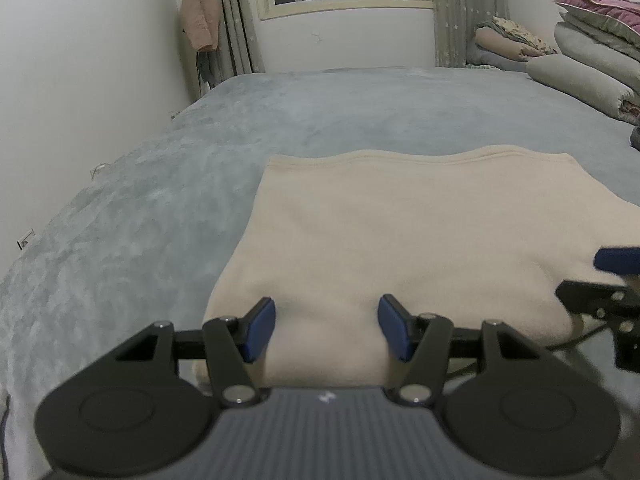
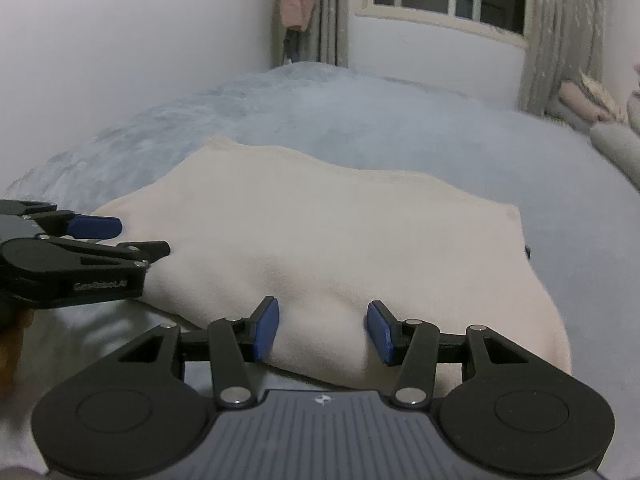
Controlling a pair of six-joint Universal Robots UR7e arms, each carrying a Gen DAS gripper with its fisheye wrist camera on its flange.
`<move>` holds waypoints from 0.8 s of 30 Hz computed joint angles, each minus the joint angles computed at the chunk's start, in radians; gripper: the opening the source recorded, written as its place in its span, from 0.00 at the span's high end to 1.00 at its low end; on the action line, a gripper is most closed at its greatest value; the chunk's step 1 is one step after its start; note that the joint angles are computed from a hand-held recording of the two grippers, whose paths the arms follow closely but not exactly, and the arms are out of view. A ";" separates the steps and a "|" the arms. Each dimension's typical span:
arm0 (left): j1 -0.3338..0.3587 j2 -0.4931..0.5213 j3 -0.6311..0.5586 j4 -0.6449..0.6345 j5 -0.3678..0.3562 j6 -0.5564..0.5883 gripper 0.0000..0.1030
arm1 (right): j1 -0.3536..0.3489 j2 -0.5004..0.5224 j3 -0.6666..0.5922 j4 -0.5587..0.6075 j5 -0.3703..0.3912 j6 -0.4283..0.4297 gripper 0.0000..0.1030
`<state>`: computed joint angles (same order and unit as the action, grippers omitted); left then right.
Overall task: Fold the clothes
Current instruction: 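Press and smooth the folded cream shirt with both open grippers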
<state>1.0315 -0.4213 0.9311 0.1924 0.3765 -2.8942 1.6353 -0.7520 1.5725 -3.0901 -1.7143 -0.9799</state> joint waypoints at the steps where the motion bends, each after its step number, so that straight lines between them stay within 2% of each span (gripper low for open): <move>1: 0.000 0.001 -0.001 0.000 -0.002 0.002 0.46 | 0.001 -0.002 0.004 -0.014 0.008 -0.014 0.53; 5: -0.001 0.004 -0.003 0.002 -0.005 0.000 0.46 | -0.001 -0.020 0.025 -0.015 0.064 -0.007 0.53; 8: -0.001 0.004 0.000 -0.002 -0.004 0.002 0.46 | 0.008 0.000 0.022 -0.007 0.010 -0.036 0.53; 17: -0.011 0.007 -0.025 0.023 -0.012 0.000 0.46 | -0.001 0.004 0.007 0.025 0.014 0.001 0.51; 20: -0.025 -0.052 0.063 -0.106 0.039 0.075 0.44 | -0.004 0.004 0.015 0.012 0.018 -0.003 0.50; 21: -0.028 -0.060 0.077 -0.121 0.059 0.080 0.41 | -0.005 0.005 0.019 0.006 0.018 -0.004 0.49; 22: -0.031 -0.066 0.087 -0.131 0.077 0.080 0.39 | -0.005 0.005 0.023 0.000 0.018 -0.005 0.49; 24: -0.028 -0.043 0.054 -0.068 0.099 0.037 0.36 | -0.004 0.007 0.030 -0.016 0.015 -0.013 0.48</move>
